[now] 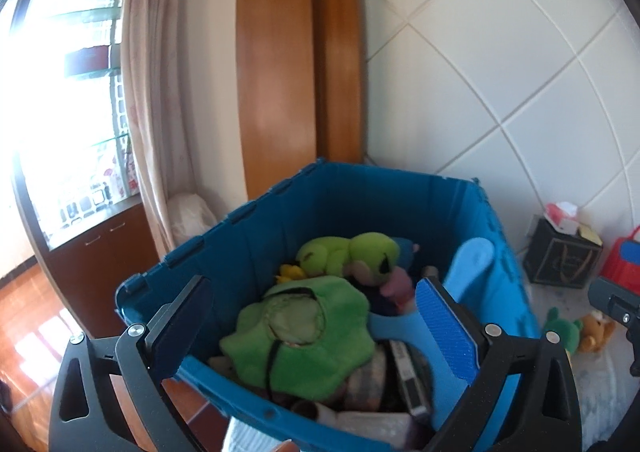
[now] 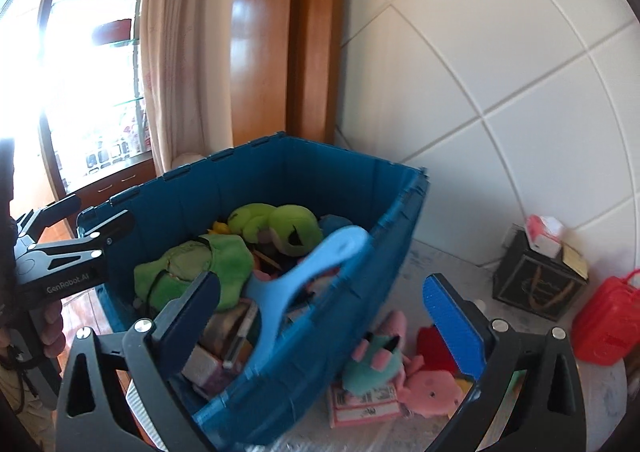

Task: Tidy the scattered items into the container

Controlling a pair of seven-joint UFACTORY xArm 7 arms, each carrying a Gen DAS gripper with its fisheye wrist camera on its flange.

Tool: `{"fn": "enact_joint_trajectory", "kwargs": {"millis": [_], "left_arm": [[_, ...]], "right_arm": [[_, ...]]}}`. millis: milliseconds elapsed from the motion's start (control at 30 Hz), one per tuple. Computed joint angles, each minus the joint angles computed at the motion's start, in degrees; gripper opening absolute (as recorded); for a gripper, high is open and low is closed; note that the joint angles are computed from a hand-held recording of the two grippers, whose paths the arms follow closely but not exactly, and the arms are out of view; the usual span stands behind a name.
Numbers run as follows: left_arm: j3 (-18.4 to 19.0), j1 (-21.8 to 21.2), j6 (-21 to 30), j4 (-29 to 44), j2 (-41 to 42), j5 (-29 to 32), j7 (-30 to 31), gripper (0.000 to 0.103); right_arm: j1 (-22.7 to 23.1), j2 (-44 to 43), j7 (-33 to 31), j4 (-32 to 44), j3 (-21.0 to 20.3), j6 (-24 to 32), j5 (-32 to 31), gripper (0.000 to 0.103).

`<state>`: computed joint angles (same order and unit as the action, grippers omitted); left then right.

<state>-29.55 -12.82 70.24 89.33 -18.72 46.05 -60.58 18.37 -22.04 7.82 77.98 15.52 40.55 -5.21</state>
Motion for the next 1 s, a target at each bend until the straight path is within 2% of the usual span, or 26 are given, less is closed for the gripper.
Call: {"fn": "enact_joint_trajectory", "kwargs": {"millis": [133, 300, 500, 633, 833, 1000], "left_arm": [[-3.9, -1.9, 2.6, 2.1, 1.4, -0.3, -2.5, 0.103], [-8.6, -6.7, 7.9, 6.0, 5.4, 0.3, -5.5, 0.103], [-12.2, -13.2, 11.9, 10.3, 10.9, 4.7, -6.6, 0.103], [-11.5, -17.2, 12.2, 10.7, 11.7, 4.8, -6.3, 0.103], [-7.6, -22.3, 10.9, 7.2, 8.4, 3.4, -5.3, 0.103], [-6.2, -22.4, 10.4, 4.4, 5.2, 1.2, -4.8, 0.102]], "right_arm": [[-0.5, -9.9, -0.8, -8.3, -3.3, 2.1, 2.2, 0.103], [-2.2, -22.1, -2.0, -17.0, -6.6, 7.3, 5.0, 0.103], [-6.4, -32.2, -0.8, -21.7, -6.9, 15.8, 5.6, 0.103], [-8.5, -36.8, 1.1, -23.3, -5.9, 19.2, 6.0, 0.103], [-9.6, -41.4, 4.3, -24.8, -3.3, 22.8, 6.5, 0.103], [-9.5, -41.5, 6.8, -24.9, -1.4, 23.9, 7.0, 0.103]]}}
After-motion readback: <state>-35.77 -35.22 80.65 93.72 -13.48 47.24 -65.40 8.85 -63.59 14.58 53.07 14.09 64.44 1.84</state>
